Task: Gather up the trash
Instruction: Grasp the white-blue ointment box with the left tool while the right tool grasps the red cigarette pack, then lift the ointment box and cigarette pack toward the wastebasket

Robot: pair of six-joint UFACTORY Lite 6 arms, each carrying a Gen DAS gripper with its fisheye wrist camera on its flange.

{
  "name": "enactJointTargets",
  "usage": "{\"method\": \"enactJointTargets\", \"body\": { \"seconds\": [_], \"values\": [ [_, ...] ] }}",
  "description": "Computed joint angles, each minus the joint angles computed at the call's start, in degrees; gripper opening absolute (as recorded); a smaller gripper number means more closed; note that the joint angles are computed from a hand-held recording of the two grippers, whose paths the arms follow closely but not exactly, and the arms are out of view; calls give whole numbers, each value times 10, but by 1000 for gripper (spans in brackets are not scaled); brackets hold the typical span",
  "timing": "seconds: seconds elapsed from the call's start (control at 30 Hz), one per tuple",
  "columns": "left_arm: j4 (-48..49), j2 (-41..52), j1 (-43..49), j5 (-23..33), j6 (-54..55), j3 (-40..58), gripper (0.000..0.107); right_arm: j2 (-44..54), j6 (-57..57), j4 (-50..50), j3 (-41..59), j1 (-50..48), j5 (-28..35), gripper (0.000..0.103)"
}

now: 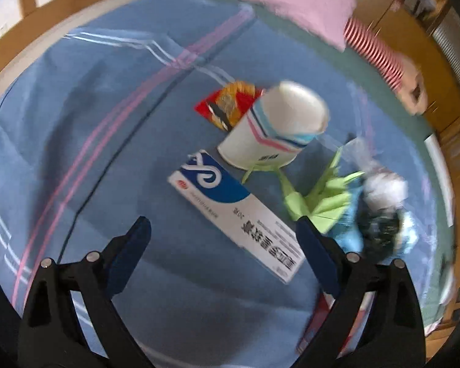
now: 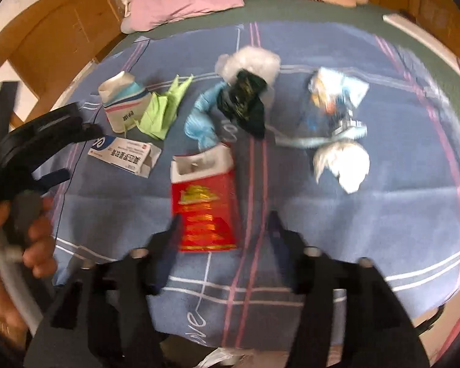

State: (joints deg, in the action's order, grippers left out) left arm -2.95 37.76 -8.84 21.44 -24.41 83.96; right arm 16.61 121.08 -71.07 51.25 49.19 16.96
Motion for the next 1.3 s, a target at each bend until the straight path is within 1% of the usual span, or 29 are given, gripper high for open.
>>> {"method": "enactJointTargets", "body": {
  "seconds": [0.03,0.13,0.17,0.2,0.23,0.27,0.3,0.33,0.37,0.43,0.47,0.5,0.53,0.63,0.67,0.7,0.73,0.77,0.8,0.87,0.9,0.97,1.0,1.03,1.1,1.2,1.23,1.27,1.3],
  "values": [
    [2,26,-2,20,-2,31,95,4,16,-13,-5,-2,-3,64],
    [-71,121,6,102,66,150,95,22,27,-17,-7,-8,-9,65],
    [-85,131,10,106,77,159,95,31,38,-28,-2,-12,-13,65],
    [-82,132,12,103,76,157,95,39,45,-36,3,-14,-17,65],
    [-69,130,12,100,69,153,89,54,52,-45,15,-18,-22,65],
    [-32,119,10,88,43,136,74,67,49,-43,26,-19,-23,65],
    [1,111,9,82,18,123,64,76,49,-41,35,-18,-21,65],
    [25,94,11,69,2,97,59,84,44,-35,46,-15,-19,65],
    [26,81,16,63,4,77,57,93,37,-28,59,-11,-15,65],
    [-5,50,31,47,36,29,53,116,-8,11,94,-7,-7,66],
    [-8,30,36,36,47,-1,52,136,-58,55,124,-4,9,75],
    [2,18,40,28,44,-20,51,157,-109,99,154,-2,29,82],
    [34,3,41,18,19,-40,49,181,-155,137,188,2,52,83],
    [87,-25,48,13,-20,-66,45,232,-251,228,257,1,70,84],
    [100,-34,49,7,-32,-78,43,250,-280,255,283,5,88,82],
    [108,-44,52,3,-36,-87,43,262,-287,258,298,9,100,77],
    [130,-55,52,-3,-55,-99,41,273,-295,260,312,16,109,58],
    [146,-63,51,-8,-68,-108,40,279,-298,260,318,20,112,43],
    [166,-73,48,-13,-85,-118,39,280,-283,247,319,26,120,40],
    [209,-99,43,-27,-116,-147,39,269,-265,233,304,27,114,39],
    [238,-99,27,-25,-152,-141,39,261,-264,235,295,24,105,39],
    [299,-119,14,-33,-208,-164,39,247,-268,235,280,22,98,40],
    [329,-127,7,-35,-236,-171,39,239,-264,232,270,22,96,46],
    [355,-135,1,-36,-261,-179,39,228,-244,214,257,22,93,49],
    [396,-135,-16,-33,-305,-176,39,215,-191,166,246,23,99,51],
    [448,-148,-32,-34,-354,-185,39,201,-168,146,231,16,91,54],
    [472,-151,-38,-32,-376,-189,39,205,-177,156,237,15,101,54],
    [489,-156,-41,-31,-393,-193,39,210,-188,164,246,18,116,57],
    [503,-165,-46,-28,-409,-202,39,210,-194,168,249,21,133,65]
  ]
}}
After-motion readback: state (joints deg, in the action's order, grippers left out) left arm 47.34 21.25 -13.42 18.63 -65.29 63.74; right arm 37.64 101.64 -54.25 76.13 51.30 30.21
